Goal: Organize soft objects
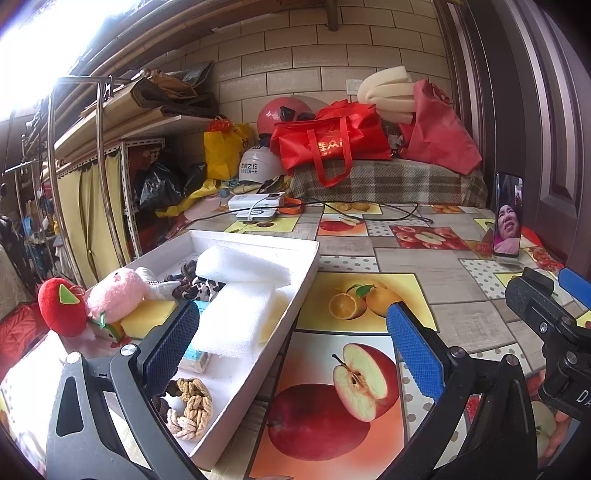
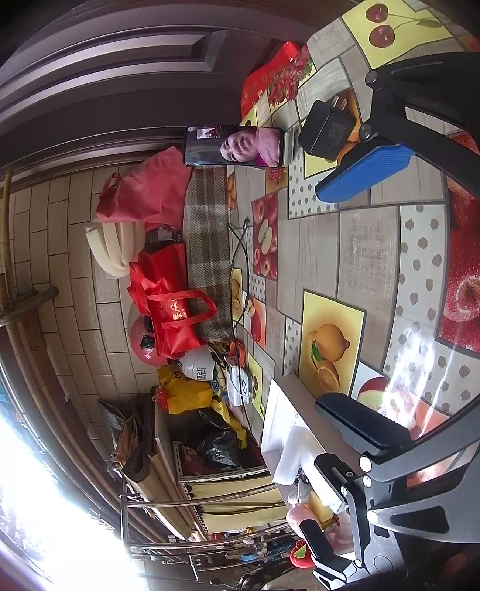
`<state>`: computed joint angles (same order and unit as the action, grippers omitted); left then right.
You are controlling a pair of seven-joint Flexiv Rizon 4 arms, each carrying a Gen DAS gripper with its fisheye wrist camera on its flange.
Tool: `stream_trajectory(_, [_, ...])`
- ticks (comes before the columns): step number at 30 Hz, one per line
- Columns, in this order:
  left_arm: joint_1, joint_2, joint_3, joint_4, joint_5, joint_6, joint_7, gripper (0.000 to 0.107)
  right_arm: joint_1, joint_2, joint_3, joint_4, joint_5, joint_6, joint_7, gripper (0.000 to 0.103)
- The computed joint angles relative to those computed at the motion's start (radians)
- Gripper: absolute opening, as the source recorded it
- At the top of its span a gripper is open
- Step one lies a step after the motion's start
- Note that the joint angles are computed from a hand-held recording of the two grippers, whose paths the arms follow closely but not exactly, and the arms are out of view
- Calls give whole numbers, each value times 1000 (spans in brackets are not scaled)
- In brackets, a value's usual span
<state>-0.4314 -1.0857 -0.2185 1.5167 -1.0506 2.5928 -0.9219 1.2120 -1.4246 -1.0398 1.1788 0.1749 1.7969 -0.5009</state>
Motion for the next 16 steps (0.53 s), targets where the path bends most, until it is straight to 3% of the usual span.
stream_trajectory(16, [4, 6, 1, 12, 18, -16, -13, 102, 8, -7, -19, 7, 9, 1, 13, 103])
